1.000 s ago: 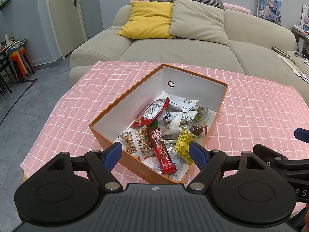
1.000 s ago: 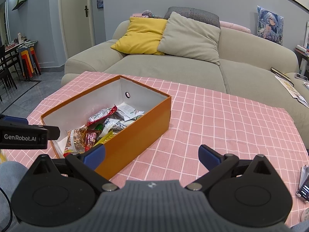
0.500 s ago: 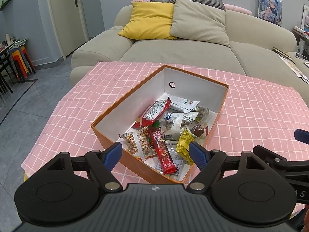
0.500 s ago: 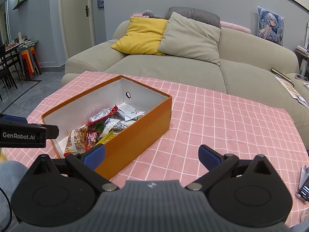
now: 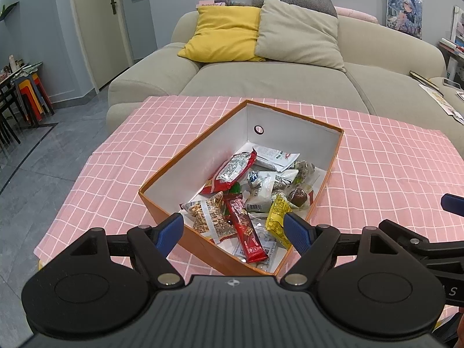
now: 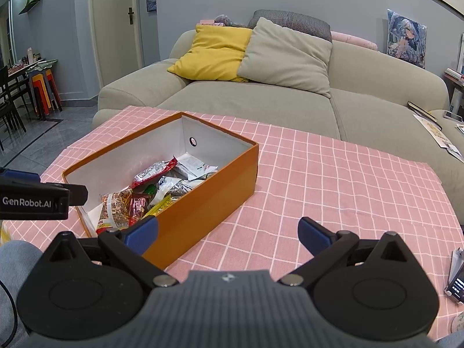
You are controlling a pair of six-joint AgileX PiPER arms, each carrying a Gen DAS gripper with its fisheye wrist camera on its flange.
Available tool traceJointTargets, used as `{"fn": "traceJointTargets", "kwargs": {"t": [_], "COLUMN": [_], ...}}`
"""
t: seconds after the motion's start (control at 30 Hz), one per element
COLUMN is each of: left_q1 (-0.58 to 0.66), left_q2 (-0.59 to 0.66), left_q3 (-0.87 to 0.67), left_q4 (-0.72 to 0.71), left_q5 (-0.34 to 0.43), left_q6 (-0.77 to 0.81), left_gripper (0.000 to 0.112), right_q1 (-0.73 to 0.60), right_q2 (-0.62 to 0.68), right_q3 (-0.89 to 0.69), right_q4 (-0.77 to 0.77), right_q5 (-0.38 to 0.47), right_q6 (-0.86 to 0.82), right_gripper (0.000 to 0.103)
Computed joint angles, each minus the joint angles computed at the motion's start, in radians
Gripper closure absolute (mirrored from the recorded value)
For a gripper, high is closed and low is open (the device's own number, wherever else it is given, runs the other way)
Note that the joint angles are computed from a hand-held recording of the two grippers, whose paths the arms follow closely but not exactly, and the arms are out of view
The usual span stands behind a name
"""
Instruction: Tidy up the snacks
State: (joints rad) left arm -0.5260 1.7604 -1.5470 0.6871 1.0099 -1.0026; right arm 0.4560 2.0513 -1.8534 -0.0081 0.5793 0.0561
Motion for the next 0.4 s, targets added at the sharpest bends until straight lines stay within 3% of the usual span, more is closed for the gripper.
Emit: {"fn": "traceJointTargets", "kwargs": {"t": [0.4], "left_q1": [0.002], "left_q2": [-0.005], "left_q3": [0.003], "left_q4": [0.008], "left_q5": [-0.004], "left_q6": [-0.002], "left_gripper": [0.02], "right_q1": [-0.007], "right_q2": [0.001], "right_q3": [-0.004], "right_q4": [0.009], "right_q5": [0.006], "right_q6": [-0.007], "right_gripper": [0.004]}}
